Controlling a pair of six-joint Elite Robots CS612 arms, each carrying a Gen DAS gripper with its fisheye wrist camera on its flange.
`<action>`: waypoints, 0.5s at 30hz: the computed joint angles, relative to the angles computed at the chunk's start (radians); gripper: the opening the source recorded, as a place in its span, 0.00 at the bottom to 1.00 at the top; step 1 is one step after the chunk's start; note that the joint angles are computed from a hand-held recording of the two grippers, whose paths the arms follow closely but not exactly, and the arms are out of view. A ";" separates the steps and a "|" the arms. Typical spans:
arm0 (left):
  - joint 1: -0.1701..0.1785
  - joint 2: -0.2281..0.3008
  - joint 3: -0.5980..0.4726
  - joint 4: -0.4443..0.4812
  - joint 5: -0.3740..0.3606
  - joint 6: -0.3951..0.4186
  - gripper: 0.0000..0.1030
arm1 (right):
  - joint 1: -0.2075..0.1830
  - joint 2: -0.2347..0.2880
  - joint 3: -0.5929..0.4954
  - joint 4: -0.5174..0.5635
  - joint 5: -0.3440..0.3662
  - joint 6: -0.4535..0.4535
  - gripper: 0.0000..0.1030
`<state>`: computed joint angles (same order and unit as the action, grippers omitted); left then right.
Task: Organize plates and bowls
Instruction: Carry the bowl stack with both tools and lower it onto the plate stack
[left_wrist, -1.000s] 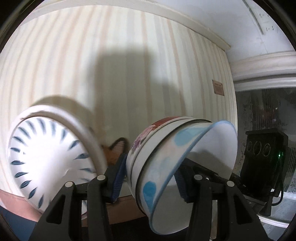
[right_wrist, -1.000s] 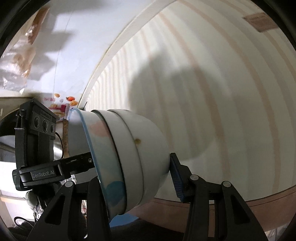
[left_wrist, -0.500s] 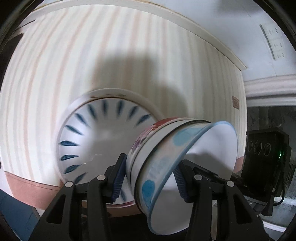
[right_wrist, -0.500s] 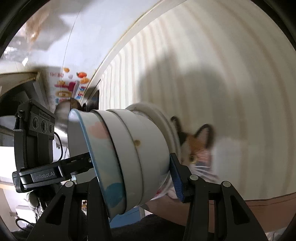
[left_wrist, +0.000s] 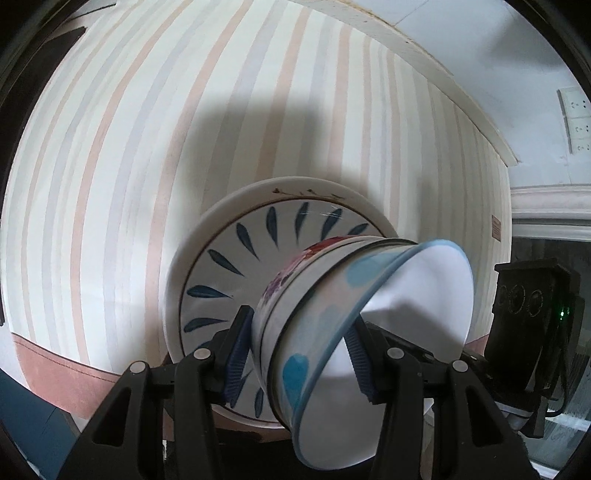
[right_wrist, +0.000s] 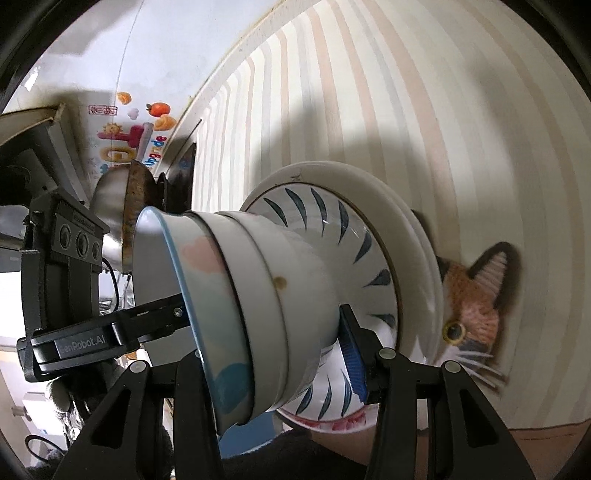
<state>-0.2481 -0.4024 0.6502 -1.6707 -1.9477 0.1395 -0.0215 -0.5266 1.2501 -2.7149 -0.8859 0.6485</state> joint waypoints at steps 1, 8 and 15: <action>0.001 0.002 -0.003 0.001 -0.002 0.000 0.45 | 0.004 0.010 -0.020 0.009 -0.003 0.007 0.47; 0.006 0.016 -0.025 0.007 0.000 0.005 0.45 | 0.007 0.031 -0.060 0.046 -0.013 0.001 0.47; 0.005 0.014 -0.024 0.018 0.012 0.016 0.45 | 0.007 0.033 -0.074 0.081 -0.011 -0.012 0.47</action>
<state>-0.2428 -0.3882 0.6258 -1.6530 -1.9354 0.1550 -0.0147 -0.4933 1.1757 -2.6342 -0.8966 0.6364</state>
